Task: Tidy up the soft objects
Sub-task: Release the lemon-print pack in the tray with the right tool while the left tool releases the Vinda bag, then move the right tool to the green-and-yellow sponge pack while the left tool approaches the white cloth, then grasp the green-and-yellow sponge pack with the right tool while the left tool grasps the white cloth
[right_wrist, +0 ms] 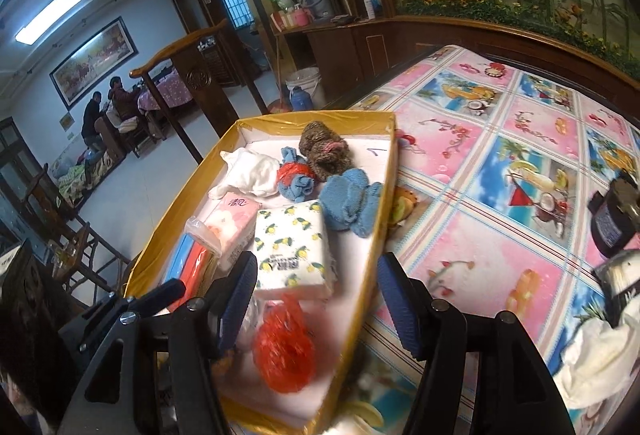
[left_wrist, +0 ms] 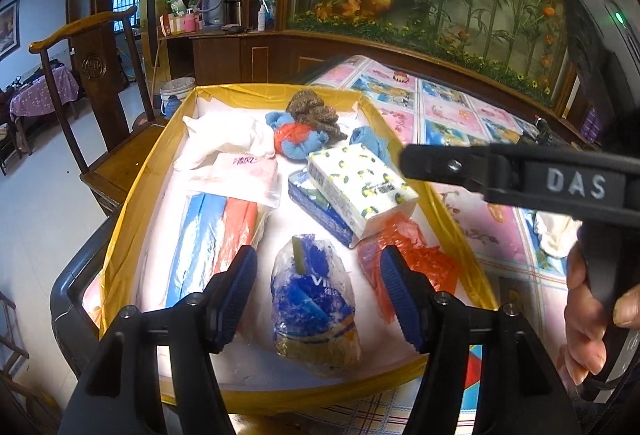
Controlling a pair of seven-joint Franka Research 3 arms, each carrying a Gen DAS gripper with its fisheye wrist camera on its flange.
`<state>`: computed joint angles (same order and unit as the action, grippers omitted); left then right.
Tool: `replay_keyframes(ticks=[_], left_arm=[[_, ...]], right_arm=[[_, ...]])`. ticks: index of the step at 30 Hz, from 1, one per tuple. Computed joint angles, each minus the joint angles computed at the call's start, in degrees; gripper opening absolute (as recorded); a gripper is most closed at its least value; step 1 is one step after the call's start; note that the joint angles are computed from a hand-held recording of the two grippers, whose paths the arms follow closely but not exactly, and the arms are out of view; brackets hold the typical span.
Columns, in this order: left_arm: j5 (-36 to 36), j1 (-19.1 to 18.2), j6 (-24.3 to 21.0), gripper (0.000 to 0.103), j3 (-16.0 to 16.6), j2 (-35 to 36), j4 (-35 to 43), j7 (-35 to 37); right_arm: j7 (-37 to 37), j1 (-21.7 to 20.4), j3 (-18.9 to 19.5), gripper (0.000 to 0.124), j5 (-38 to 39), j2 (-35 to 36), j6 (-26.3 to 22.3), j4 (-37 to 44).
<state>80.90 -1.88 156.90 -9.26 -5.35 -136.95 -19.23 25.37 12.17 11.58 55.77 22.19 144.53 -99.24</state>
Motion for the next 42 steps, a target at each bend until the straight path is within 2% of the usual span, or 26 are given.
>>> replay_keyframes(ticks=[4,7,15,18,21,22,24,25,26,30,32,35,37,38,39,42], left_arm=[[0.39,-0.59,-1.07,0.064,-0.63,-0.59,0.52,0.11],[0.01,-1.19,-1.95,0.064,-1.12,-0.81,1.07,1.17],[0.08,-3.04,-2.42,0.066,-2.13,0.63,3.83,2.31],[-0.71,-4.00,-2.05,0.066,-2.22,1.91,5.32,4.55],[-1.77,-4.98,-1.81,0.066,-2.29,3.37,6.82,7.06],[-2.13,-5.28,-1.42,0.066,-2.24,3.74,7.22,7.90],[-3.07,-5.69,0.42,0.069,-1.98,4.62,8.09,10.01],[-3.84,-5.82,1.73,0.073,-1.78,5.13,8.57,11.38],[-4.36,-5.85,3.59,0.074,-1.53,5.66,9.08,12.33],[-9.81,-6.26,8.42,0.078,-0.92,8.67,12.01,19.85],[-13.44,-6.81,9.90,0.084,-0.72,11.25,14.49,25.26],[-29.84,-6.04,12.14,0.087,-2.55,16.39,18.18,42.87],[-38.44,-5.09,10.90,0.087,-4.69,20.00,21.40,51.54],[-42.84,-4.44,8.82,0.087,-6.19,22.09,23.68,56.04],[-44.92,-4.61,7.63,0.087,-6.43,23.46,25.22,58.03],[-46.63,-7.64,3.86,0.087,-4.16,27.47,30.43,59.51]], right_arm=[[-3.68,-2.91,-0.65,0.067,3.96,-2.09,-0.68,-2.61],[-4.81,-4.48,-2.52,0.067,4.80,-2.78,0.41,-3.78],[-4.37,-9.13,-5.61,0.073,5.79,-0.35,8.41,-1.97],[-0.50,-10.80,-5.59,0.073,2.81,2.09,4.73,0.30],[2.64,-11.39,-5.40,0.073,-1.67,3.58,-0.99,1.48],[2.66,-11.94,-5.08,0.073,-2.65,3.70,-3.95,1.69],[2.63,-14.96,-4.02,0.074,-1.66,4.78,-15.27,4.33],[2.47,-16.07,-3.80,0.074,0.23,4.75,-17.92,4.76],[2.15,-16.64,-3.95,0.074,1.91,4.23,-18.48,4.52],[-2.31,-17.50,-5.52,0.073,8.69,0.53,-11.60,0.86],[-4.42,-17.77,-6.54,0.073,11.43,-0.79,-6.97,-0.83],[-6.88,-19.25,-7.77,0.074,15.41,-1.76,-3.30,-2.46],[-6.39,-20.48,-8.61,0.074,17.24,-1.21,-2.85,-2.04],[-5.21,-21.05,-9.18,0.074,17.87,-0.85,-1.96,-1.68],[-3.56,-21.30,-9.60,0.075,17.88,-0.44,-0.93,-1.33],[4.90,-21.88,-10.80,0.075,14.45,2.20,0.74,1.59]])
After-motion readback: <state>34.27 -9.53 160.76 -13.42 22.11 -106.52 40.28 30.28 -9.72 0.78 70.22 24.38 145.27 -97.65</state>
